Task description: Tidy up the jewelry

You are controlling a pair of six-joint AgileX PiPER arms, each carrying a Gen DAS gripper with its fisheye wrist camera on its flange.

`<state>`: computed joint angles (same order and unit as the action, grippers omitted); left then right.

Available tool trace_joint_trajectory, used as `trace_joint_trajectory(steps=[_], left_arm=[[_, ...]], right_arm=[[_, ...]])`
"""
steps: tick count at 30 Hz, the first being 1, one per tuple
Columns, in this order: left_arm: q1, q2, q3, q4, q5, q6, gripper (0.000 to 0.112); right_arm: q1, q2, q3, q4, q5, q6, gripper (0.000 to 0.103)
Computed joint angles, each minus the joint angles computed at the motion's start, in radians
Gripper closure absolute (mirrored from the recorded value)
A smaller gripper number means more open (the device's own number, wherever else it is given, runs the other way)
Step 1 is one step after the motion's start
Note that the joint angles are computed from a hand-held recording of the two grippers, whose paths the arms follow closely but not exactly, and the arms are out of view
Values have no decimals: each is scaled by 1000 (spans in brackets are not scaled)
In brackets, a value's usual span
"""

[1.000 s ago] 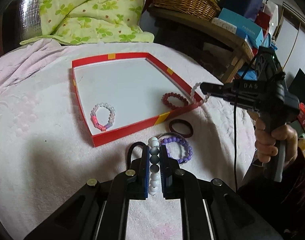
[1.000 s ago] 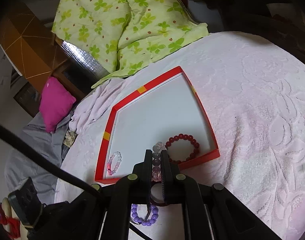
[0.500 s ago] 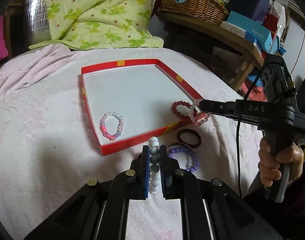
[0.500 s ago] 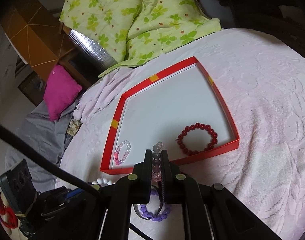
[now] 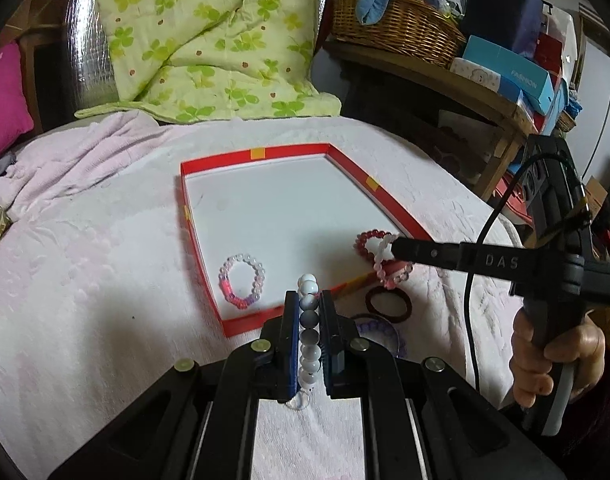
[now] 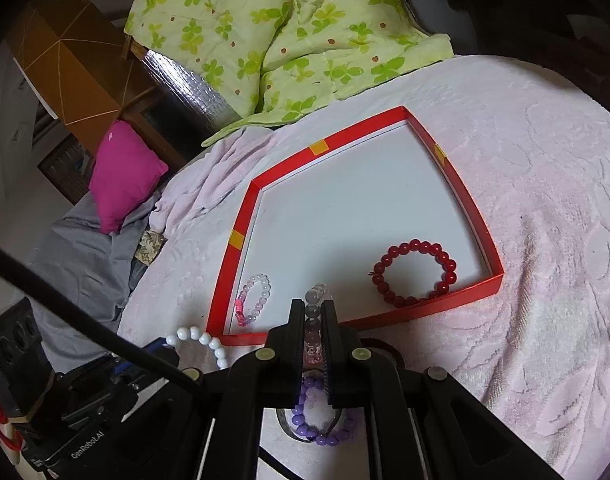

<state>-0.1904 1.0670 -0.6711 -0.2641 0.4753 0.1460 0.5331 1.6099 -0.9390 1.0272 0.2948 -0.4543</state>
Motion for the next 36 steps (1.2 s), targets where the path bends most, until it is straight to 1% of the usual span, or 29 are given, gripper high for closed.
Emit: trace_joint_trajectory(steps=[8,13,14,18,23,27,31,36], left_arm=[[-82,24,-46,243,-28,-252,103],[-117,47,-72,349,-38,-362,103],[-130,55,-80,399,-37,-412,103],[-157,84,-104,511,-35,-528,103],[-200,135,-133,701,-20,-716,103],[-215,183,-159,800,-10,-811,103],[-226,224,-177,871,-1,-888,103],[-200,302,-232,835,-23,-845,102]], right_arm=[[6,17,-23,13,-4,-8,94],[-1,33,-44,15,-1,-13,94],[-6,36,-48,29,0,-26,94],[-24,48,-64,57,6,-49,94],[-38,75,-95,69,10,-63,94],[-47,104,-131,64,14,-62,94],[-54,135,-163,44,8,-48,94],[-74,189,-217,66,19,-49,94]])
